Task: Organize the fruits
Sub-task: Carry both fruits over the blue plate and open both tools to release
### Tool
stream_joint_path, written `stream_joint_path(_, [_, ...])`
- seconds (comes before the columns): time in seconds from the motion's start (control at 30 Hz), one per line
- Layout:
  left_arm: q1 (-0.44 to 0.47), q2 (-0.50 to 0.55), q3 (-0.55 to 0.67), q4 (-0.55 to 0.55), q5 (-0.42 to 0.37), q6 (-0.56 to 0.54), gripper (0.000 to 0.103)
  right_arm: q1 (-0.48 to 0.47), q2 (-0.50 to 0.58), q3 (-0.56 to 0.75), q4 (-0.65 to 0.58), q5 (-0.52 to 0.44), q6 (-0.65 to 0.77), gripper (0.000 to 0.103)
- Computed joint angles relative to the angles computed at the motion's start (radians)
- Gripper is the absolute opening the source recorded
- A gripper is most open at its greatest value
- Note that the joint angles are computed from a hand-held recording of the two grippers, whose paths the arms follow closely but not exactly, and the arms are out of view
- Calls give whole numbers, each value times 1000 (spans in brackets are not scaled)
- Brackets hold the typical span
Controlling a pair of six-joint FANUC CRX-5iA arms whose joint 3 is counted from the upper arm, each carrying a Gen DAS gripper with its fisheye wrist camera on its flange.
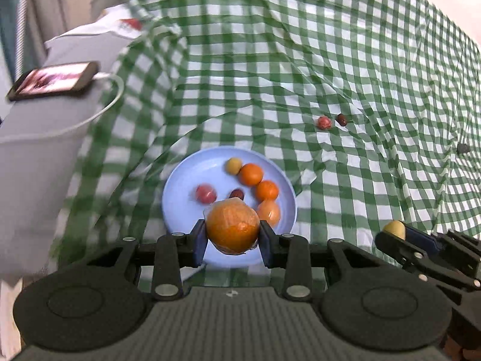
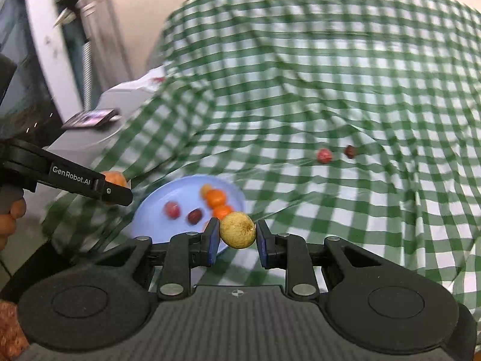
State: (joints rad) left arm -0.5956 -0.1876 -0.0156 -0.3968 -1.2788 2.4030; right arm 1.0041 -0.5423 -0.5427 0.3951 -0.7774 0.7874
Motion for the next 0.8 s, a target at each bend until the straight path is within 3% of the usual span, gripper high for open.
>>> stream_joint_path(0.4, [-93,-107,-65,-95,-13,126,40,185,-25,7,119,-101,-69,27])
stream_joint_path(0.8, [-85,-113,-60,-105,-26,101,40,193,-3,34,110,-146,-72,27])
